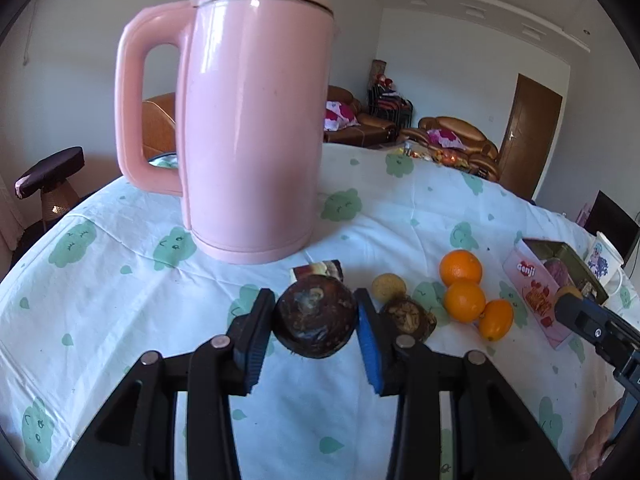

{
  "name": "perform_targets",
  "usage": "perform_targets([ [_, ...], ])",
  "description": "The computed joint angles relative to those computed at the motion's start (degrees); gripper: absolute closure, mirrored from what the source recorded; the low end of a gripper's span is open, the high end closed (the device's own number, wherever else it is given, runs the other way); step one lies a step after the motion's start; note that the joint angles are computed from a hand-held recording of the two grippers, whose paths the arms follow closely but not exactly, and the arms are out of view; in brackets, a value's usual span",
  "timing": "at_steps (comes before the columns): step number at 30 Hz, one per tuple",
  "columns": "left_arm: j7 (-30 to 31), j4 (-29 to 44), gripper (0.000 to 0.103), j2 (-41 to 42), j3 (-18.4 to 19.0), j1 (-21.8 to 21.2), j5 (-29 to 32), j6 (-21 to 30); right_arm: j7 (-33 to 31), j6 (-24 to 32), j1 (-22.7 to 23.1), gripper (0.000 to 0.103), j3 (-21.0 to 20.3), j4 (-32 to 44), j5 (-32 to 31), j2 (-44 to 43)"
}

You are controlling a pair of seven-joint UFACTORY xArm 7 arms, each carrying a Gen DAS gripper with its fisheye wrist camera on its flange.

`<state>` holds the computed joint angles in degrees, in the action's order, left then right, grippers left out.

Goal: Organize fruits
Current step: 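Grasp the small yellow-brown fruit with the right tool while the left tool grasps a mangosteen, then carry the yellow-brown fruit and mangosteen into the tin box and open both tools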

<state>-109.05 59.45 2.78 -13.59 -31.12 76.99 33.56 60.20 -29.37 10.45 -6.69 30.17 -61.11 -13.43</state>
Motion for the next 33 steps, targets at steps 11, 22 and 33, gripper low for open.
perform_targets([
  [11,-1.31,8.32,0.061,5.75,-1.95,-6.99,6.4,12.97,-22.41,2.34,-4.68,0.073,6.44,-5.96,24.55,-5.3],
  [22,4.53,20.01,0.061,14.81,1.4,-14.98,5.11,15.53,-29.77,2.8,0.47,0.073,-4.94,-8.56,27.62,-8.03],
  [33,9.91,32.69,0.061,22.96,6.12,-20.56,2.59,11.73,-35.1,3.76,0.42,0.073,-13.8,-9.08,30.99,-9.64],
])
